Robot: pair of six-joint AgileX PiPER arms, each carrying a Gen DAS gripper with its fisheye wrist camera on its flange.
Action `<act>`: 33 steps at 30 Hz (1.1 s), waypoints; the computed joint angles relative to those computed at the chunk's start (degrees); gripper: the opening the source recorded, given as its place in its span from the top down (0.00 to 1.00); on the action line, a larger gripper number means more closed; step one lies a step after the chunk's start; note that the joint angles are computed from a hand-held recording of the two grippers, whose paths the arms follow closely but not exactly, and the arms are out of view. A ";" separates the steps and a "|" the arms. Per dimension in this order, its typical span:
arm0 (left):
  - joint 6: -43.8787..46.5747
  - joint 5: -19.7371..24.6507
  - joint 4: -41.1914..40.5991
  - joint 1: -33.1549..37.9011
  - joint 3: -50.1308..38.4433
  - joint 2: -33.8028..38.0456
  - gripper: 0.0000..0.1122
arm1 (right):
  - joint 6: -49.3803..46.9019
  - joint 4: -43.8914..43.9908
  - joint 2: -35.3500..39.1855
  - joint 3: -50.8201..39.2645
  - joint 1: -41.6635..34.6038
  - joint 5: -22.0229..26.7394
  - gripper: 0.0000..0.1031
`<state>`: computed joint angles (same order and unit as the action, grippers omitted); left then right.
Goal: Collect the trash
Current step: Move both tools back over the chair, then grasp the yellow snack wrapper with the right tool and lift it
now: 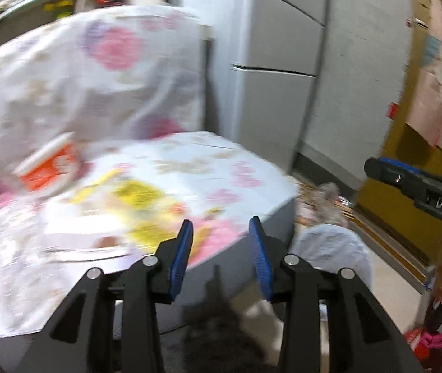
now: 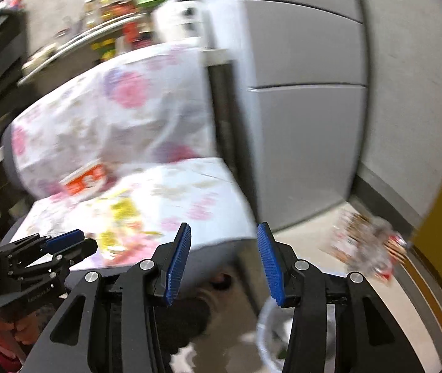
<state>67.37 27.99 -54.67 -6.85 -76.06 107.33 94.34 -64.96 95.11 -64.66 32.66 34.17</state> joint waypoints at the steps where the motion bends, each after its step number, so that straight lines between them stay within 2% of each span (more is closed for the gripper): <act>1: -0.15 -0.26 0.06 1.52 0.40 -0.53 0.65 | -1.57 0.61 1.87 -2.63 0.58 -0.20 0.50; 2: 0.32 0.30 -0.53 3.37 0.68 -0.93 0.65 | -4.28 2.05 4.31 -6.25 0.98 -0.82 0.46; 5: 0.65 1.28 -0.95 9.37 0.89 -1.14 0.64 | -11.54 6.96 9.31 -13.79 1.36 -2.52 0.44; 11: -3.28 1.02 1.69 17.44 -1.73 1.27 0.59 | -36.84 27.00 22.19 -31.99 0.81 -4.42 0.32; 14: -5.52 0.28 3.13 20.36 -3.57 2.83 0.57 | -47.55 35.28 28.52 -40.15 0.31 -1.95 0.28; 17: -7.94 -0.02 4.39 22.70 -5.85 4.53 0.52 | -53.13 39.54 34.54 -47.82 -0.08 2.05 0.25; 22: -11.71 0.54 7.22 24.15 -9.59 7.57 0.52 | -58.88 44.50 40.59 -54.08 -2.34 5.02 0.21; 26: -13.12 0.68 8.84 23.35 -10.57 9.29 0.52 | -61.55 48.32 43.32 -56.88 -4.81 5.22 0.20; 29: -8.23 0.20 5.73 22.62 -8.26 8.76 0.52 | -61.13 49.21 45.56 -59.74 -5.86 6.77 0.20; 33: 1.32 -0.75 -0.51 21.87 -4.23 7.16 0.52 | -58.74 48.29 43.67 -56.07 -5.86 3.82 0.20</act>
